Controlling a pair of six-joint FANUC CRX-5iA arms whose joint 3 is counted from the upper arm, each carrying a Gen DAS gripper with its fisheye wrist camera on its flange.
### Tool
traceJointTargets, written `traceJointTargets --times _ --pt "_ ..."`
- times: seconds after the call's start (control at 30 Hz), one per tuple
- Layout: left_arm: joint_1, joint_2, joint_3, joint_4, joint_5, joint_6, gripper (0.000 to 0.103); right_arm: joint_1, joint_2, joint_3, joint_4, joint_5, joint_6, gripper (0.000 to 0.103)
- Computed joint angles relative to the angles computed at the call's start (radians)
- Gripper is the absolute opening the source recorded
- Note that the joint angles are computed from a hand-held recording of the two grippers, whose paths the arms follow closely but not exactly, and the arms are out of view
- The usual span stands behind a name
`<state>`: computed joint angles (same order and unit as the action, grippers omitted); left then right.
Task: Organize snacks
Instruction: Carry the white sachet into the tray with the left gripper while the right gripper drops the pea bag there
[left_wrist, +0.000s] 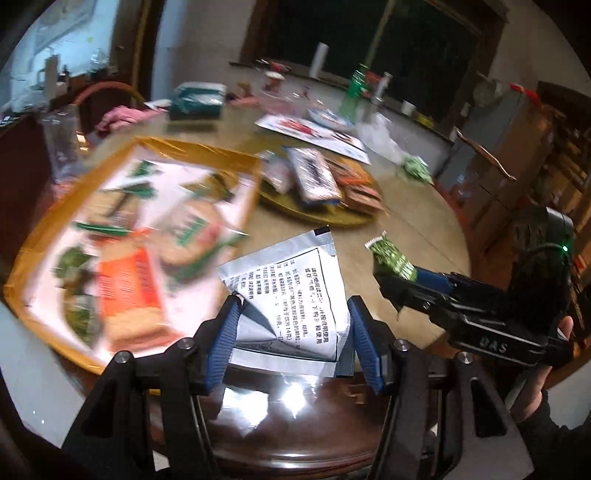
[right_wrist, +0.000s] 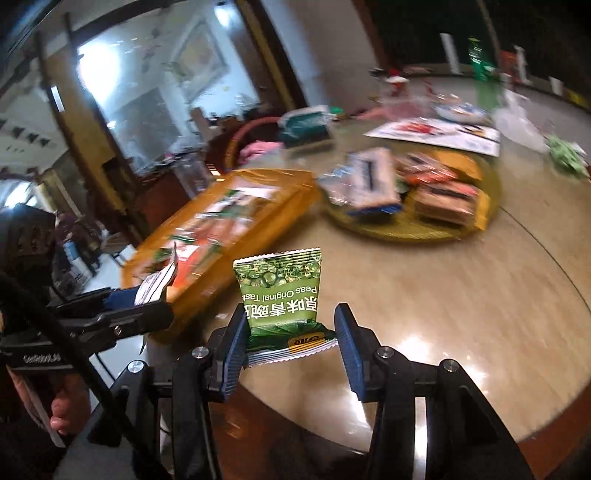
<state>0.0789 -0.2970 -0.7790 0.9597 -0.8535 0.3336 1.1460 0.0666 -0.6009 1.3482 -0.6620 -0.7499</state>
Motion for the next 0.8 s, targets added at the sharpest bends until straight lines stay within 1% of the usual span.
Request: traceJointTargets --times 0.1,0.17,0.27,0.33,0.5,0.57,0.63,0.8 --pt "0.041 0.013 0.012 0.014 0.029 -0.002 0.060 -0.049 0.043 0.056 0.041 0.083 0.034 0.046" --pt "0.067 0.032 0.022 0.027 0.053 -0.005 0.060 -0.073 0.079 0.104 0.038 0.130 0.074 0.046" --pt "0.093 0.062 0.033 0.038 0.093 -0.004 0.060 -0.095 0.137 0.189 -0.035 0.171 0.185 0.046" --pt "0.109 0.101 0.055 0.045 0.081 -0.001 0.060 -0.109 0.174 0.242 -0.098 0.192 0.256 0.046" --pt "0.102 0.169 0.098 0.025 0.103 0.011 0.060 -0.146 0.259 0.375 -0.282 0.222 0.441 0.046" --pt "0.097 0.189 0.114 0.017 0.104 0.019 0.060 -0.153 0.279 0.409 -0.332 0.227 0.493 0.046" --pt "0.095 0.206 0.126 0.005 0.108 0.023 0.060 -0.153 0.307 0.460 -0.403 0.205 0.566 0.046" --pt "0.086 0.234 0.148 -0.034 0.134 0.036 0.060 -0.163 0.368 0.566 -0.506 0.172 0.708 0.046"
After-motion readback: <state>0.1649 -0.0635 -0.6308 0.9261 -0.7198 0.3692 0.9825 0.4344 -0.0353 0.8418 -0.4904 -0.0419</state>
